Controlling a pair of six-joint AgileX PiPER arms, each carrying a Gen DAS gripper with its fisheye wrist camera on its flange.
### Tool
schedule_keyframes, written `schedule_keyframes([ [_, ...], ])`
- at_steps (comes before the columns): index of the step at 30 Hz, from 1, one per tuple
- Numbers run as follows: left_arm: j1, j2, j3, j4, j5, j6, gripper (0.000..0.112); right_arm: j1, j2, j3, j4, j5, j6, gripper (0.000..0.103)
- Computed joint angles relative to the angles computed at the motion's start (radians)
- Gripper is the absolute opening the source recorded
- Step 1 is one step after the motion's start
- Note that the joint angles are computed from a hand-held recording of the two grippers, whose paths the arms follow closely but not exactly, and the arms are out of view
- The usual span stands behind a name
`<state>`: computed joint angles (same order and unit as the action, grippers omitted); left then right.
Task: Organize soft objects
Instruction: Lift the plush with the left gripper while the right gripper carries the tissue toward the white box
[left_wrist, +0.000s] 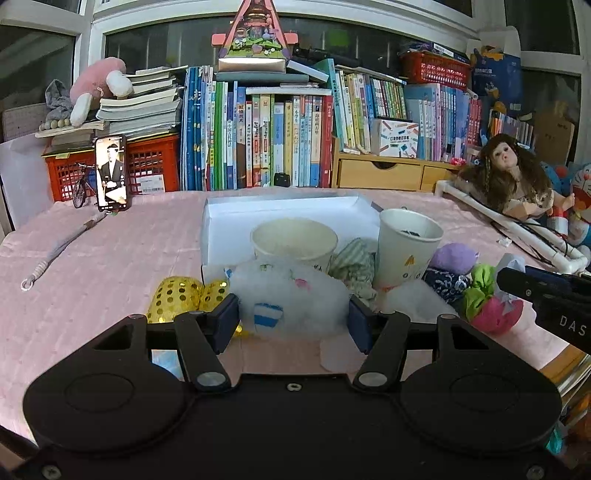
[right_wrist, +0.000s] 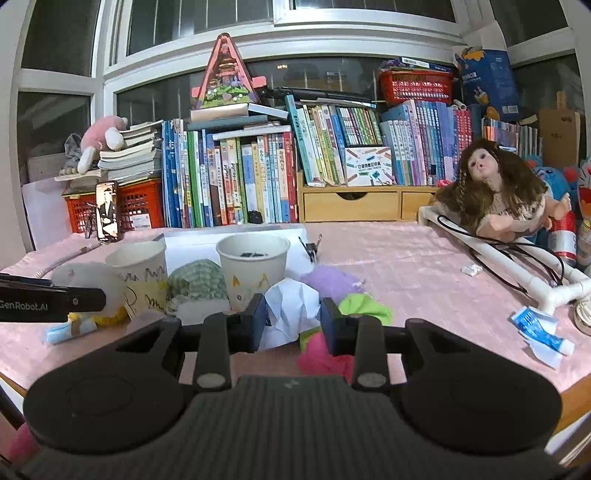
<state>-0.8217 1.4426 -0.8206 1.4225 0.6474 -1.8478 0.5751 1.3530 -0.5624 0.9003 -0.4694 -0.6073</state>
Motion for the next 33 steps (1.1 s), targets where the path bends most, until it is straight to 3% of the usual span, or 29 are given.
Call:
schedule_keyframes([
  [12, 0.058, -0.014, -0.072, -0.034, -0.045, 0.104, 0.058, -0.06, 0.027, -0.107, -0.109, 0.104, 0.053, 0.037],
  [18, 0.145, -0.022, -0.164, -0.111, -0.124, 0.248, 0.056, -0.113, 0.058, -0.212, -0.203, 0.188, 0.101, 0.037],
  [26, 0.276, 0.091, -0.395, -0.408, -0.193, 0.631, 0.055, -0.197, 0.178, -0.455, -0.175, 0.366, -0.011, 0.037],
  [30, 0.369, 0.191, -0.569, -0.787, -0.208, 1.007, 0.055, -0.239, 0.276, -0.621, -0.323, 0.515, 0.136, 0.037],
  [33, 0.423, 0.288, -0.725, -0.995, -0.159, 1.221, 0.055, -0.25, 0.365, -0.769, -0.42, 0.632, 0.239, 0.037],
])
